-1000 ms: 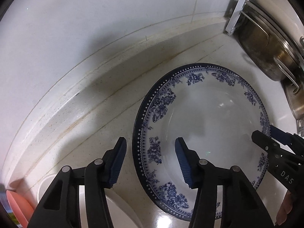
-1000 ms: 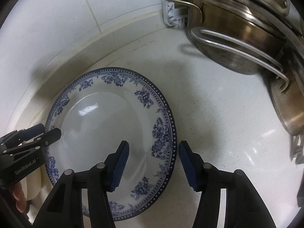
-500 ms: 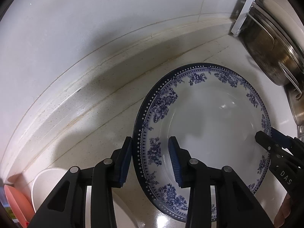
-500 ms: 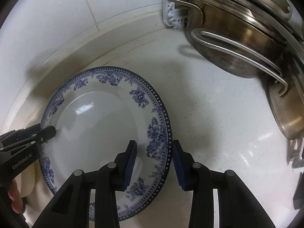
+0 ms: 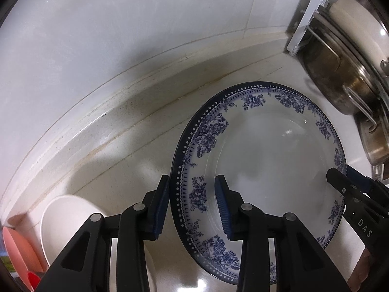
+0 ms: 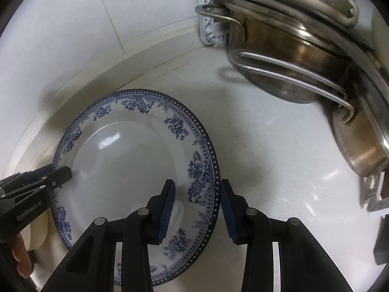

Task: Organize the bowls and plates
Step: 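Lift the blue-rimmed plate with both grippers and carry it over the lime-green plate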

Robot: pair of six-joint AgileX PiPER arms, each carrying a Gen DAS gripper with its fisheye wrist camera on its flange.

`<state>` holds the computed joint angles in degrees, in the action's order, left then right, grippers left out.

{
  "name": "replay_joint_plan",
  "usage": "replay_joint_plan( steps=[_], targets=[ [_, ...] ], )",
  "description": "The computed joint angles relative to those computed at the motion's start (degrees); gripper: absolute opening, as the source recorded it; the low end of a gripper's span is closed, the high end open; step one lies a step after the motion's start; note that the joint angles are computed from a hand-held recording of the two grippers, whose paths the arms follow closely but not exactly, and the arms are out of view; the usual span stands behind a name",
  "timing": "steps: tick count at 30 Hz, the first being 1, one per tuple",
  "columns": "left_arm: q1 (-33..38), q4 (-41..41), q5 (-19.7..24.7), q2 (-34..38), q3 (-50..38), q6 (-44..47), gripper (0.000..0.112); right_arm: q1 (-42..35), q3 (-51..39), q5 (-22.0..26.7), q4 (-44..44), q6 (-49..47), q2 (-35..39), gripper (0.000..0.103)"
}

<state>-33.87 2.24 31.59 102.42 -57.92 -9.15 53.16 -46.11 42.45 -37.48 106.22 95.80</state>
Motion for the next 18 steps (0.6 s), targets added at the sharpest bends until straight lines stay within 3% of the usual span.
replay_joint_plan(
  steps=[18],
  targets=[
    [2.7,-1.9,3.9,-20.0,11.7,-1.8,0.037,13.5,-6.8,16.9,1.6,2.8,-4.7,0.039]
  ],
)
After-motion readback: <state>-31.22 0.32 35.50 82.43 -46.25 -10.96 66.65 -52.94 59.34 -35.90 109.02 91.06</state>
